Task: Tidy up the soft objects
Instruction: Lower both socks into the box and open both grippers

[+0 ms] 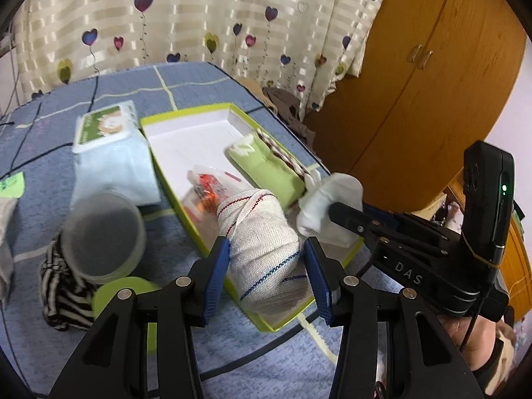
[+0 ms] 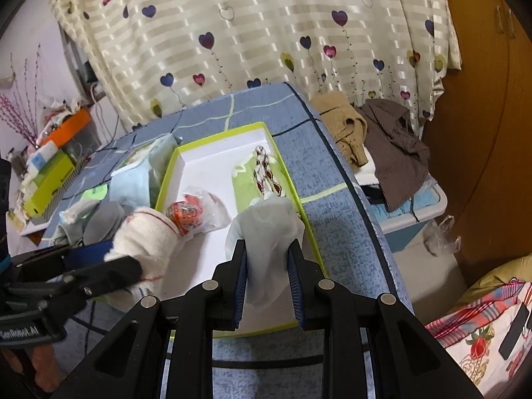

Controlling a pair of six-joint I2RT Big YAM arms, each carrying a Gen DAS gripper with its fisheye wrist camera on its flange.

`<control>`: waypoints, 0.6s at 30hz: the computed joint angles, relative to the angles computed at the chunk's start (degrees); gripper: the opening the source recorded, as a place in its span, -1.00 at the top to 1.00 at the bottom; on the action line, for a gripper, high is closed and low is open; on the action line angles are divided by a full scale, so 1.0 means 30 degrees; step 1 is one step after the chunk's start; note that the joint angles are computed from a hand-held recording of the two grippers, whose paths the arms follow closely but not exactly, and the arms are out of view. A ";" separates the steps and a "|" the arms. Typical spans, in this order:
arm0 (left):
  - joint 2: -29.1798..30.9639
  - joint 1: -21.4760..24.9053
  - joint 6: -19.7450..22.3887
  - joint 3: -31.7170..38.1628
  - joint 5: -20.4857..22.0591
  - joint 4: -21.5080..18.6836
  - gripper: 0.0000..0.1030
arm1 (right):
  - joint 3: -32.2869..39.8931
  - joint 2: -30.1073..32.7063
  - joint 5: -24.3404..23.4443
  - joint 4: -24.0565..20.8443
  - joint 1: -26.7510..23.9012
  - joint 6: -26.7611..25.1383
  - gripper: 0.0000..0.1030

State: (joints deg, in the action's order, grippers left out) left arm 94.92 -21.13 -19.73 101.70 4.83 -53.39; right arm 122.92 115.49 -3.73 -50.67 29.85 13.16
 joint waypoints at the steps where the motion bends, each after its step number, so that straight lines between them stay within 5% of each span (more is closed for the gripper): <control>1: 0.0140 -0.0033 0.0011 0.0110 -0.0003 -0.0063 0.08 | 0.0178 0.0139 -0.0064 -0.0071 -0.0018 -0.0009 0.57; 12: 0.1336 -0.0044 -0.0337 0.1322 -0.0236 -0.0808 0.08 | 0.4101 0.2735 -0.1509 -0.1450 -0.0400 -0.0715 0.54; 18: 0.2322 -0.0106 -0.0515 0.2432 -0.0209 -0.1422 0.07 | 0.2630 0.1826 -0.1714 -0.0597 -0.0594 -0.0929 0.15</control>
State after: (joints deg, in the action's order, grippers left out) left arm 101.88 -21.45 -21.27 108.99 4.21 -57.66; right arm 130.81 120.97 -8.87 -52.46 28.07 10.37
